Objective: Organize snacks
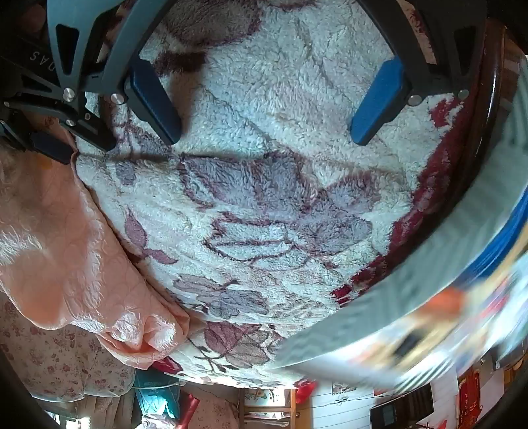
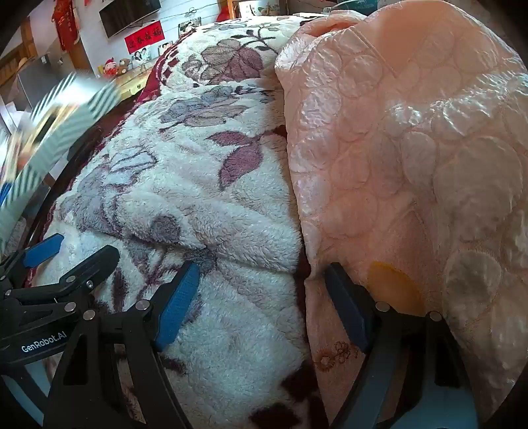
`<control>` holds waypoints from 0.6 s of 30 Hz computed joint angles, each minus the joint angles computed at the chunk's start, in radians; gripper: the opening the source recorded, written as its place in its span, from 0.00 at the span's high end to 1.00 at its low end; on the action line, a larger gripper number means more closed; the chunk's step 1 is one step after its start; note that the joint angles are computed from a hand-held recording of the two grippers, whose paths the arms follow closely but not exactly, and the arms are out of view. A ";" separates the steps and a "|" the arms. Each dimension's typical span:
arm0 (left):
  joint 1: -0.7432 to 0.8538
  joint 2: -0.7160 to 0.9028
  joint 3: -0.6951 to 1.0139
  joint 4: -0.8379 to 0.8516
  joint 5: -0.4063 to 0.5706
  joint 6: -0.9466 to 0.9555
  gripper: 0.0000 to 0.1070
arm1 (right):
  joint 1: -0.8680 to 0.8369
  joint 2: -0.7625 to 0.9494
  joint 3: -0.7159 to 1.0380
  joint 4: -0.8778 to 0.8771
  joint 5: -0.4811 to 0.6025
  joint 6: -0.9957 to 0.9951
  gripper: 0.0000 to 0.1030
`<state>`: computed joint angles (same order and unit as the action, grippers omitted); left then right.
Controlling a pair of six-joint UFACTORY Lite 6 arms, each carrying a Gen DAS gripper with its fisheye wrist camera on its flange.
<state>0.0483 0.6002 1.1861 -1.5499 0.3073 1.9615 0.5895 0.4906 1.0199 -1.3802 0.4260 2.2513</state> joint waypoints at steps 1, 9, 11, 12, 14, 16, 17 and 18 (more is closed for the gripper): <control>0.000 0.000 0.000 0.000 0.000 0.000 0.04 | 0.000 0.000 0.000 0.000 0.000 0.000 0.22; 0.000 0.000 0.000 0.000 0.000 0.000 0.04 | 0.000 -0.001 0.000 -0.001 -0.001 0.002 0.22; 0.000 0.000 0.000 0.001 0.000 -0.001 0.04 | 0.000 -0.001 0.000 -0.001 -0.001 0.002 0.22; 0.001 0.000 0.001 0.002 0.000 -0.002 0.04 | -0.001 -0.002 -0.001 -0.001 -0.002 0.002 0.22; 0.000 0.000 0.000 0.001 -0.001 -0.002 0.04 | -0.001 -0.002 -0.001 -0.001 -0.002 0.002 0.22; -0.001 0.000 0.000 0.001 -0.001 -0.002 0.04 | 0.000 -0.003 -0.001 0.000 -0.002 0.001 0.22; -0.001 0.000 0.000 0.001 -0.001 -0.002 0.04 | 0.000 0.001 0.000 -0.006 -0.002 0.009 0.22; 0.000 0.000 0.001 0.007 -0.001 -0.008 0.04 | 0.000 0.000 0.000 -0.005 -0.003 0.007 0.22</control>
